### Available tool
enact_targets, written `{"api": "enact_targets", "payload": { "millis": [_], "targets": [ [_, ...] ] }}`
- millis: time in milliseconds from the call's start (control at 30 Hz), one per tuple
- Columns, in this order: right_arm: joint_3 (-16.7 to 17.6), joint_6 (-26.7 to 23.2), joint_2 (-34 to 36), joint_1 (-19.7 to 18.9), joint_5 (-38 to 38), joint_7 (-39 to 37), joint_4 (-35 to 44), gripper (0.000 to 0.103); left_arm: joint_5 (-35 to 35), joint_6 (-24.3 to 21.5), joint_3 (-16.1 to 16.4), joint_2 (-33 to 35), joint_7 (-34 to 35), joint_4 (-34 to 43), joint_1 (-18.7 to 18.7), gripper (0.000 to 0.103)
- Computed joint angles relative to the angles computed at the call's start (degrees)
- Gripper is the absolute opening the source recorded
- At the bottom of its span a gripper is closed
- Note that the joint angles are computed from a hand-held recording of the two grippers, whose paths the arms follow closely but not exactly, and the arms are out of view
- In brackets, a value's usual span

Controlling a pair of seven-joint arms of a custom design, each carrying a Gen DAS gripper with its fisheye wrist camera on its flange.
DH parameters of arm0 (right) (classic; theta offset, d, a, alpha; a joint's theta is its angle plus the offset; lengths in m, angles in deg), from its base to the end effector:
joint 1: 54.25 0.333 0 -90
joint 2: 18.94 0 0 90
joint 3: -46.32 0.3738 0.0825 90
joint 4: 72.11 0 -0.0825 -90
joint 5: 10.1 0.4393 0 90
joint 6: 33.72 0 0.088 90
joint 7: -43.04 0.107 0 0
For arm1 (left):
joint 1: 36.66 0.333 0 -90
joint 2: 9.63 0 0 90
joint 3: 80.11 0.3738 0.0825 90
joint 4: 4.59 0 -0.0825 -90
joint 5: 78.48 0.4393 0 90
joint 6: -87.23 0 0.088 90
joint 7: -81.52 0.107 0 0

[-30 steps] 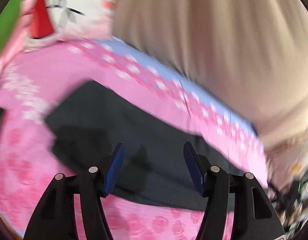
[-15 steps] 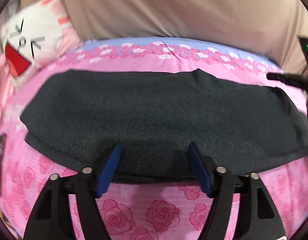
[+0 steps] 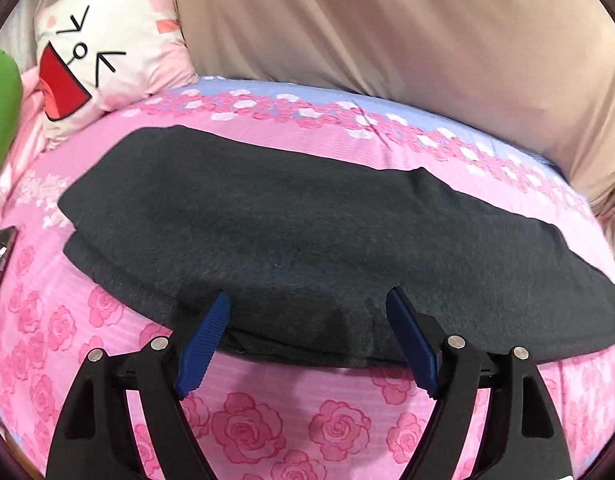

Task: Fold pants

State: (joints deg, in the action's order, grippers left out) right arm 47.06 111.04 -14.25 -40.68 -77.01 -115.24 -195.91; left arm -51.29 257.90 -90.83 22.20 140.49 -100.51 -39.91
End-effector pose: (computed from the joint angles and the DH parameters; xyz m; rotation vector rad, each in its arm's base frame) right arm 0.5971 0.1618 0.4071 -0.9533 2.3400 -0.8891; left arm 0.7731 -0.1969 0.3880 -1.7475 1.8810 -0.8544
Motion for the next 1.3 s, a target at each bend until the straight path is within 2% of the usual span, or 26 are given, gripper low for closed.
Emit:
{"api": "enact_targets", "payload": {
  "millis": [67, 133, 167, 233, 300, 367, 400, 433, 467, 533, 600, 667, 700, 767, 800, 833, 867, 933, 967, 1033, 1067, 1167, 1200, 1233, 1267, 1300],
  "targets": [
    [-1.44, 0.90, -4.30, -1.91, 0.21, 2.74, -5.96, 0.059, 2.43, -1.33, 3.46, 0.07, -2.29, 0.83, -3.36, 0.080],
    [-2.06, 3.20, -4.73, -3.99, 2.70, -0.87, -7.58, 0.059, 4.85, -3.43, 5.82, 0.43, -4.40, 2.10, -5.86, 0.080],
    [-2.64, 6.58, -4.10, -5.23, 2.14, -1.94, -7.64, 0.059, 5.67, -4.35, 6.37, 0.58, -5.27, 2.57, -6.52, 0.080],
    [-2.93, 9.28, -1.40, -6.52, 1.74, -5.30, -5.14, 0.068, 6.42, -5.21, 6.56, 0.62, -6.83, 2.90, -6.81, 0.081],
    [-2.75, 8.88, 0.85, -6.59, 2.44, -10.21, -2.32, 0.076, 6.51, -5.82, 6.39, 0.70, -8.24, 3.12, -6.70, 0.081],
    [-2.76, 9.59, 3.50, -6.35, 2.20, -16.11, 0.89, 0.076, 7.21, -6.40, 6.89, 0.65, -10.18, 3.21, -7.17, 0.082],
    [-2.70, 10.17, 4.97, -6.23, 3.29, -19.77, 2.31, 0.064, 7.90, -6.84, 7.36, 0.62, -11.21, 3.30, -7.64, 0.082],
    [-2.43, 10.22, 6.39, -6.15, 5.74, -24.50, 3.63, 0.039, 8.43, -7.12, 7.48, 0.65, -11.78, 3.41, -7.78, 0.082],
    [-2.36, 8.51, 7.77, -5.72, 7.66, -28.26, 5.00, 0.028, 9.24, -7.56, 7.94, 0.67, -12.68, 3.58, -8.25, 0.082],
    [-3.13, 6.30, 7.87, -4.33, 7.28, -30.32, 5.84, 0.004, 10.61, -8.50, 8.42, 0.72, -14.16, 3.94, -8.85, 0.083],
    [-4.55, 5.85, 5.99, -3.71, 4.56, -26.82, 4.69, 0.004, 11.27, -8.97, 8.33, 0.73, -15.37, 4.09, -8.93, 0.083],
    [-5.53, 9.20, 4.79, -4.90, 3.49, -22.66, 3.02, 0.004, 11.22, -8.37, 7.61, 0.54, -15.85, 3.75, -8.35, 0.083],
    [-4.82, 10.03, 5.15, -6.20, 4.04, -22.16, 2.83, 0.004, 10.85, -7.45, 7.19, 0.26, -16.30, 3.18, -7.89, 0.083],
    [-5.94, 4.40, 7.18, -4.16, 6.75, -24.53, 4.28, 0.002, 7.77, -4.06, 4.91, -0.81, -16.60, 1.04, -5.15, 0.083],
    [-5.20, 4.34, 6.48, -4.82, 6.09, -22.57, 3.76, 0.003, 6.16, -2.05, 4.31, -1.60, -17.58, -0.35, -3.97, 0.083],
    [-5.46, 5.59, 5.45, -4.92, 5.81, -19.30, 2.67, 0.007, 3.64, 0.56, 3.04, -2.60, -18.50, -2.43, -1.82, 0.083],
    [-5.98, 7.96, 3.70, -4.84, 3.11, -13.09, 0.81, 0.007, 0.02, 2.84, 0.21, -3.53, -18.28, -4.61, 1.87, 0.083],
    [-5.77, 9.44, 0.28, -4.24, -5.06, -2.47, -2.13, 0.012, -5.54, 5.43, -4.96, -4.55, -16.90, -7.30, 8.61, 0.083],
    [-5.02, 9.38, -0.78, -4.30, -6.82, -0.27, -2.99, 0.019, -7.87, 6.03, -6.54, -5.01, -16.97, -8.15, 11.35, 0.083],
    [-3.43, 9.69, -2.14, -4.31, -8.95, 2.48, -4.15, 0.056, -12.12, 6.88, -11.00, -4.65, -15.83, -8.29, 17.78, 0.083],
    [-2.61, 10.28, -2.32, -4.15, -9.49, 3.02, -4.37, 0.059, -14.64, 7.41, -14.42, -3.53, -15.05, -7.56, 21.93, 0.083],
    [-0.79, 10.62, -1.48, -3.25, -8.47, 2.43, -3.67, 0.059, -17.96, 7.09, -23.92, 1.87, -11.80, -3.52, 30.54, 0.083],
    [-0.35, 10.36, -1.27, -2.74, -8.15, 2.75, -3.35, 0.060, -18.24, 5.00, -25.65, 4.43, -10.67, -0.52, 31.45, 0.083],
    [-0.13, 10.71, -0.93, -2.38, -7.95, 2.84, -2.92, 0.060, -18.67, 3.20, -25.88, 6.06, -9.86, 1.84, 31.02, 0.083],
    [0.10, 11.07, -0.33, -1.95, -7.85, 3.01, -2.27, 0.061, -19.28, 2.10, -26.86, 7.84, -8.15, 3.79, 31.09, 0.074],
    [0.23, 10.91, 0.05, -1.57, -7.01, 2.29, -1.80, 0.062, -19.82, 0.88, -29.54, 10.15, -4.94, 5.63, 32.28, 0.029]
  ]
}}
